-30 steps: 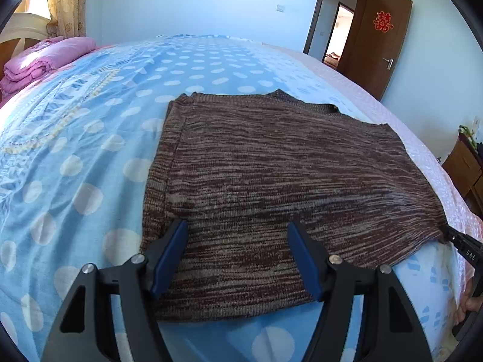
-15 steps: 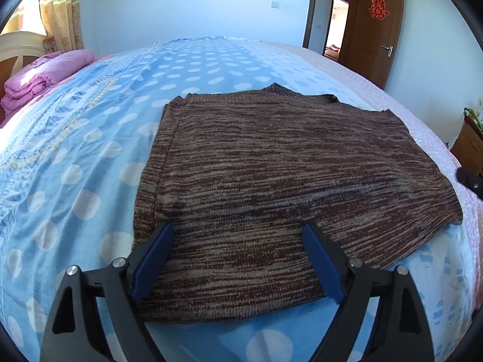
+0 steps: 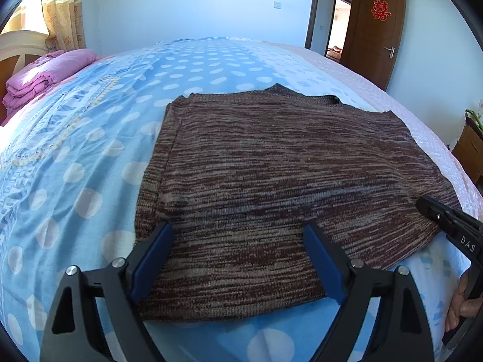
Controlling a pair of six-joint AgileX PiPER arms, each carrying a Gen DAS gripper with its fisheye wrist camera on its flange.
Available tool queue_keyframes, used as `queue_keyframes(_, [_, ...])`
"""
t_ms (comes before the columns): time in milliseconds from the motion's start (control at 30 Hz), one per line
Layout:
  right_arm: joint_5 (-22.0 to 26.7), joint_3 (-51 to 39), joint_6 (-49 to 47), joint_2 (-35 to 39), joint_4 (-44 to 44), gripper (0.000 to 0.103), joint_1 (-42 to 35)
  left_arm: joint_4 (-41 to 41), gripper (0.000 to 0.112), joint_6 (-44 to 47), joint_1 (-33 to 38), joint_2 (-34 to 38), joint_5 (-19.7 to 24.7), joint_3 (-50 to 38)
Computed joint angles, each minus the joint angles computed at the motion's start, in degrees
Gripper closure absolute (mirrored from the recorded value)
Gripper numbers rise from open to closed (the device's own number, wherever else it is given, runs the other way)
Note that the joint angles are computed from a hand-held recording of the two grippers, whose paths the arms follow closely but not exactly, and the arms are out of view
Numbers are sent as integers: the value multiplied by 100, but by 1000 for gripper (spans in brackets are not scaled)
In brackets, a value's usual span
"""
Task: Fold small clothes
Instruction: 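Grasp the sweater edge with the left gripper and lift it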
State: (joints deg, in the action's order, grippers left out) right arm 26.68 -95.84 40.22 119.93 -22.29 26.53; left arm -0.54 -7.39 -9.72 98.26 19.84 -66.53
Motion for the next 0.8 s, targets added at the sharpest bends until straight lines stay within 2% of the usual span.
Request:
queue_keyframes(67, [-85, 49, 108, -14, -72, 90, 5, -645, 22, 486, 160, -139, -96, 166])
queue_keyframes(200, [-178, 235, 459, -118, -434, 89, 59, -2937, 22, 1784, 617, -824, -564, 1005])
queue_keyframes(300, [-356, 427, 444, -216, -362, 88, 10, -4375, 22, 3035, 1080, -945, -384, 1029])
queue_keyframes(333, [-395, 449, 390, -229, -289, 88, -11, -4464, 22, 3188, 1181, -858, -269, 875])
queue_keyframes(467, [-502, 513, 332, -256, -188, 88, -41, -3966, 22, 2811, 1328, -236, 74, -38])
queue_keyframes(533, [-544, 536, 314, -260, -156, 88, -53, -3783, 22, 2445, 1387, 261, 523, -592])
queue_keyframes(600, [-595, 560, 249, -264, -75, 88, -74, -4283, 25, 2658, 1466, 616, 847, -855])
queue_keyframes(633, [-623, 576, 221, -268, -37, 88, -82, -4449, 26, 2687, 1465, 724, 846, -861])
queue_keyframes(700, [-674, 592, 117, -270, 89, 87, -107, -4579, 27, 2797, 1358, 611, 538, -636])
queue_keyframes(733, [-701, 605, 75, -274, 143, 87, -116, -4642, 29, 2925, 1350, 602, 633, -645])
queue_keyframes(767, [-732, 620, 36, -277, 192, 87, -126, -4935, 39, 3217, 1396, 572, 746, -598])
queue_keyframes(800, [-759, 627, -17, -276, 250, 86, -136, -5299, 43, 3523, 1461, 547, 876, -534])
